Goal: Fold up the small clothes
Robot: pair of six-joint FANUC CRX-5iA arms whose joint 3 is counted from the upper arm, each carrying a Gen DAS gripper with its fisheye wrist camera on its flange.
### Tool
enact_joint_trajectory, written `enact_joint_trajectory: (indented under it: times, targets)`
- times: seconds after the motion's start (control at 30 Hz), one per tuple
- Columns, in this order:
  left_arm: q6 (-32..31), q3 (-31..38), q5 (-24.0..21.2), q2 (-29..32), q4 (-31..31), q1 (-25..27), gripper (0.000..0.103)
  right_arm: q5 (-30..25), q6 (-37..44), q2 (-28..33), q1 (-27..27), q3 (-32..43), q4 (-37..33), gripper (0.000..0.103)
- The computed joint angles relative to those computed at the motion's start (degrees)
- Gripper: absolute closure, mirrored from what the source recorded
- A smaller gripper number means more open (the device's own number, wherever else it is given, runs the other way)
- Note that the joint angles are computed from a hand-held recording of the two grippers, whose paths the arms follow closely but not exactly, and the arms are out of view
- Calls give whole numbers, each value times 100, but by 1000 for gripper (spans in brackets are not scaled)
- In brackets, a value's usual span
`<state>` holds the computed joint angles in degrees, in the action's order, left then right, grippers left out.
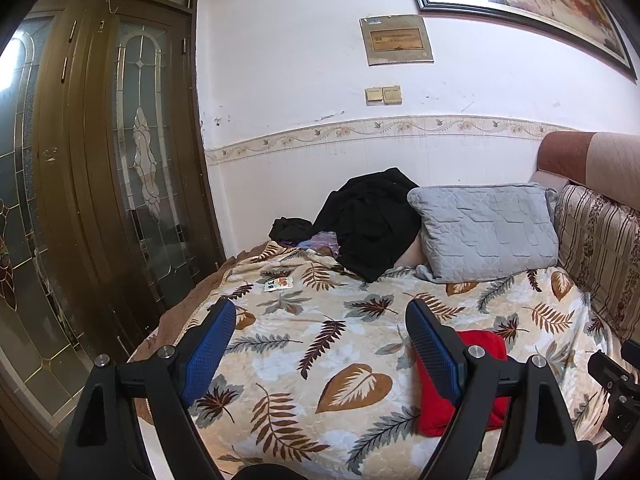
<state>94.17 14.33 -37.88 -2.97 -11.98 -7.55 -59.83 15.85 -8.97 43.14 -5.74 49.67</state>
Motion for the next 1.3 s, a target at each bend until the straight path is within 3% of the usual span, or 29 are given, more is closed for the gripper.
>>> enact_joint_trajectory:
  times: [1.3]
  targets:
    - [38,2,-36,-61,-53,-45,16,-204,63,-35,71,-50,25,35]
